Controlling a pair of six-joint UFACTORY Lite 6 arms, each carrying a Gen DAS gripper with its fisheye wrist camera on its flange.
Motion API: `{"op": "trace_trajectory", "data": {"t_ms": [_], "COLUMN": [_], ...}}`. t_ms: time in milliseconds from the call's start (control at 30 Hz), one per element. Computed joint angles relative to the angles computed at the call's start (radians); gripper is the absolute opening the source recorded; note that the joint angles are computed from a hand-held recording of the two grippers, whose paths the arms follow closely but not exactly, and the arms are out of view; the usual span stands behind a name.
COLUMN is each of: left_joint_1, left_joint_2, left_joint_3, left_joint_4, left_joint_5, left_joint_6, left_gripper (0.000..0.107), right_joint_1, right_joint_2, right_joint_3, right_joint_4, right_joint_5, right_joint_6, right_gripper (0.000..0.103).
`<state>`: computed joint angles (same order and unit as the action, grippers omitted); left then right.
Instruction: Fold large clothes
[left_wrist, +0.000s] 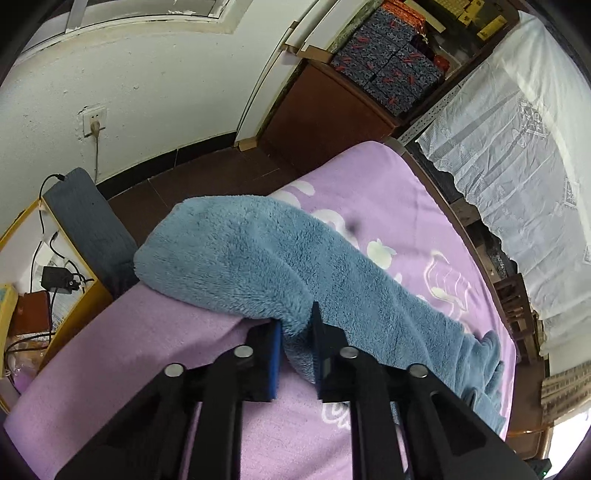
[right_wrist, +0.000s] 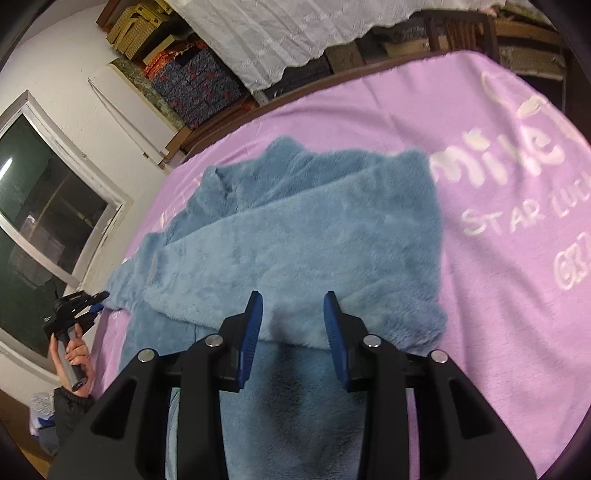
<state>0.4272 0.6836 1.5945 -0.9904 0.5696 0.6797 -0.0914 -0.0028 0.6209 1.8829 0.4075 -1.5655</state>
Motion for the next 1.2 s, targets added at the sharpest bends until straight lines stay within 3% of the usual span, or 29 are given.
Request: {"op": "trace_trajectory", "data": {"t_ms": [133,367,733,1000,1200], "left_joint_1": [-0.065,-0.227,-0.67,-1.032,-1.184], "left_joint_2": [-0.054,-0.255,-0.469,-0.348,-0.04], "left_joint_3": [-0.025,-0.127,-0.178,-0.133,-0.009], "left_joint_4": [0.164,0.532,1.326,1.654,1.755], "left_joint_5": [-0.092,-0.227,-0.222,-0.2,-0.143], "left_joint_6": [-0.103,-0.369,-1.121,-1.466,-1.563], "left_gripper": [0.011,0.011,0.011,0.011,0.016], "right_joint_1": [-0.012,-0.066,-0.098,-0.161,-0.238], "right_joint_2": [-0.046,-0.048,-0.032,-0.034,0.009], "right_joint_3": [-0.02,-0.017,-0.015,-0.023,-0.008], "right_joint_4": [0.041,-0.006,-0.006,-0.031,-0.083], "right_joint_5": [-0.037,-0.006,0.016,0.056,0.132], "right_joint_6": [-0.033,0.016,0.039,0.07,0.12], "right_gripper": [0.036,0.038,0.039,0.041,0.043]}}
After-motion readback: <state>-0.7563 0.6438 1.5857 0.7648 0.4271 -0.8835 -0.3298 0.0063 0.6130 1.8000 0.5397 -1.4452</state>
